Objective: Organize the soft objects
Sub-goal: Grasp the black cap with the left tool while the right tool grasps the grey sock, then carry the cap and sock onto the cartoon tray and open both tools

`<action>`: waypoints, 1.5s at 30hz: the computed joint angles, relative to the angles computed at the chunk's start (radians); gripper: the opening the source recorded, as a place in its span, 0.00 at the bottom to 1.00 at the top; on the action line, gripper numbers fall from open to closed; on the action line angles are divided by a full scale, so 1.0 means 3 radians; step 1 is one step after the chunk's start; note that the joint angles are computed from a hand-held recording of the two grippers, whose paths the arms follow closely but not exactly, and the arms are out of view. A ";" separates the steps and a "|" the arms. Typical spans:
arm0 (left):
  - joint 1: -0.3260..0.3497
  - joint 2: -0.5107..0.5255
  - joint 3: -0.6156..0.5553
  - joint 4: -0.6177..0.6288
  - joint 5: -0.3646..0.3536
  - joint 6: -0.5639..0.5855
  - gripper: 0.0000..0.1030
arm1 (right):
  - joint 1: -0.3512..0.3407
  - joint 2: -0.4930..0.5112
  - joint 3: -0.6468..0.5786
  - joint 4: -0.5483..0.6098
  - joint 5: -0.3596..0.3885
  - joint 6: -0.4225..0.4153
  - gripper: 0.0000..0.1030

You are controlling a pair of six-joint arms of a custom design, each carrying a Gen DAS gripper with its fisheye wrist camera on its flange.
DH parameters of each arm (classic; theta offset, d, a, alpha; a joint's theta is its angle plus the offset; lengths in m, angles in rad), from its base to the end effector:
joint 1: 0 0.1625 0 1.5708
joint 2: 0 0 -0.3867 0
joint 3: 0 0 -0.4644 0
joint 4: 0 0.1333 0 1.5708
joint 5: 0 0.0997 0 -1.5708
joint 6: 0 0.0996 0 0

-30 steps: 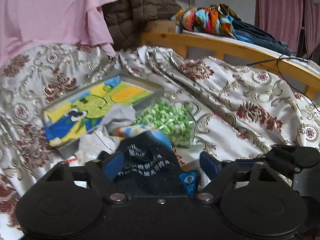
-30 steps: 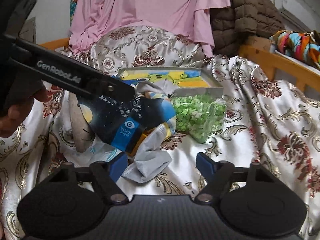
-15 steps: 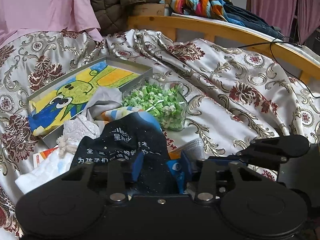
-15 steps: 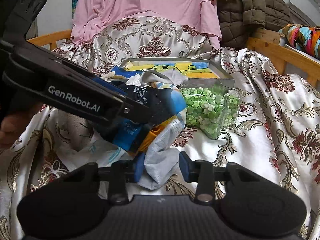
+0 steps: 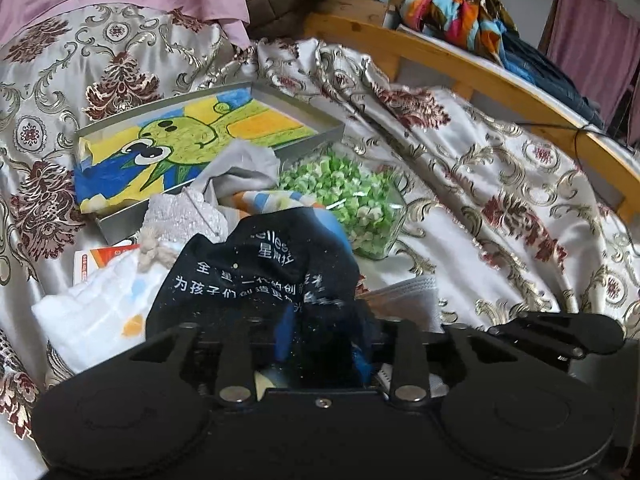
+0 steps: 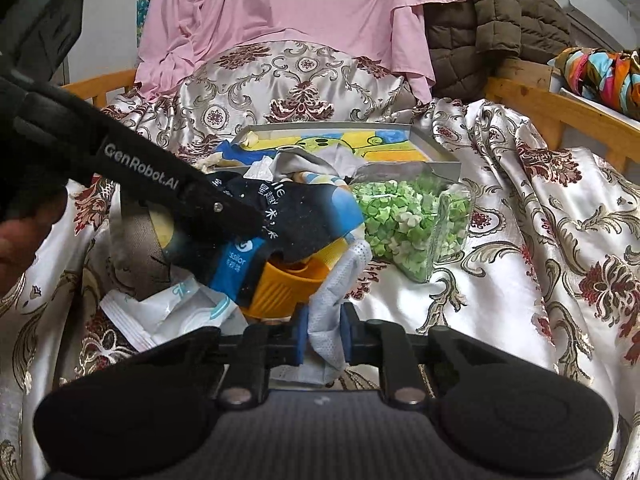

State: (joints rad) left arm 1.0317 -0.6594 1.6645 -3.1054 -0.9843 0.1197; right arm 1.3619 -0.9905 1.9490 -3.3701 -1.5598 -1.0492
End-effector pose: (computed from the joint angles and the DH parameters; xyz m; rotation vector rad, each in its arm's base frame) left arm -0.1887 -0.6824 -0.0139 0.6284 2.4847 -0.8379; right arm 0.0030 -0.6340 0.1137 1.0268 -2.2834 0.9131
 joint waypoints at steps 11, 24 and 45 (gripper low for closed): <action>0.0100 0.0032 -0.0123 0.0208 -0.0150 -0.0165 0.13 | 0.0002 -0.0003 0.0023 -0.0016 0.0019 -0.0004 0.18; 0.0122 -0.0200 0.0157 -0.0305 -0.0474 -0.0310 0.01 | -0.0038 -0.0092 0.0083 -0.0092 0.0208 0.0116 0.09; 0.0156 -0.0053 -0.0010 -0.0003 -0.0336 -0.0182 0.00 | -0.0036 -0.0078 0.0120 -0.0210 0.0233 0.0024 0.07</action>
State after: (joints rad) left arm 1.0786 -0.6753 1.6614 -3.1062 -1.0850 0.0652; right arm 1.3512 -1.0139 1.9851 -3.4331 -1.4898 -1.0419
